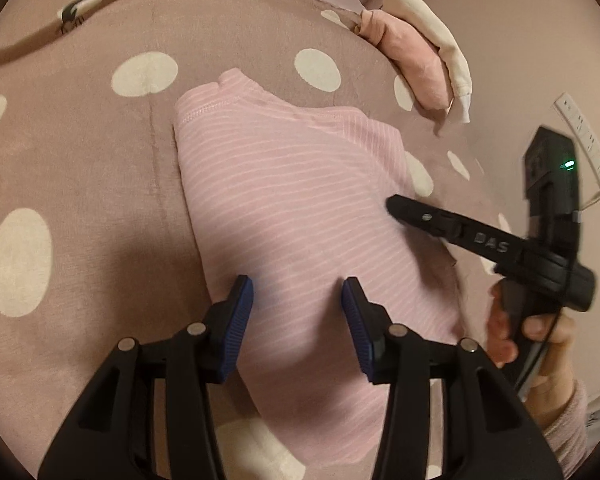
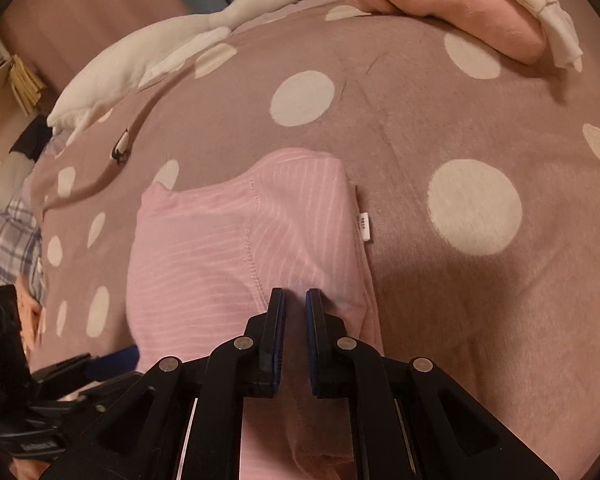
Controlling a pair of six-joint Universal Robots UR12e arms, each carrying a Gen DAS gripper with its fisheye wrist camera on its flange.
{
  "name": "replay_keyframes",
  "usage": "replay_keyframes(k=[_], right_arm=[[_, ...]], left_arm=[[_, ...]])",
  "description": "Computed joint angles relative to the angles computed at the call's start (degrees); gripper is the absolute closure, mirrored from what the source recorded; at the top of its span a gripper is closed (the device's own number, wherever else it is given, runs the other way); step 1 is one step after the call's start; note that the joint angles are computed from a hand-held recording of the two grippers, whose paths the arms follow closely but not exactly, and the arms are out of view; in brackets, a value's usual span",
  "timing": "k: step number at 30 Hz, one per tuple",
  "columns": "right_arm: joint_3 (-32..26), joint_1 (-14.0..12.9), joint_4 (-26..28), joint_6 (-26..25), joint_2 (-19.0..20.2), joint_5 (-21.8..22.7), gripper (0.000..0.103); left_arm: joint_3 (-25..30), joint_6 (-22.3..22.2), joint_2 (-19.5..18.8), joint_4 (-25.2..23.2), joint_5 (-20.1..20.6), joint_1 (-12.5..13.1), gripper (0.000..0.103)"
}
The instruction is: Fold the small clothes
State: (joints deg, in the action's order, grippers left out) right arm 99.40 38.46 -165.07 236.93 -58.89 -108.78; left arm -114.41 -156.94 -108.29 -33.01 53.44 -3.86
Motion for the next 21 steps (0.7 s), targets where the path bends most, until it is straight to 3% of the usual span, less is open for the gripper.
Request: replay_keyframes(k=[4, 9, 13, 21], right_arm=[[0.2, 1.9, -0.1, -3.9, -0.9, -2.4, 0.096], [2.2, 3.3, -2.5, -6.9, -1.6, -0.6, 0.092], [1.6, 3.6, 2.0, -5.9, -1.1, -0.1, 0.092], [1.7, 4.0, 3.3, -4.4, -1.4, -0.3, 0.092]], left_arm=[[-2.6, 2.6, 1.7, 2.7, 2.5, -0.1, 0.045], [-4.9, 6.1, 2.5, 3.3, 6.4, -0.4, 0.041], [-5.9, 5.6, 2.5, 4.2, 6.8, -0.3, 0.041], [-6.6, 5.2, 3.5, 4.3, 8.1, -0.6, 0.041]])
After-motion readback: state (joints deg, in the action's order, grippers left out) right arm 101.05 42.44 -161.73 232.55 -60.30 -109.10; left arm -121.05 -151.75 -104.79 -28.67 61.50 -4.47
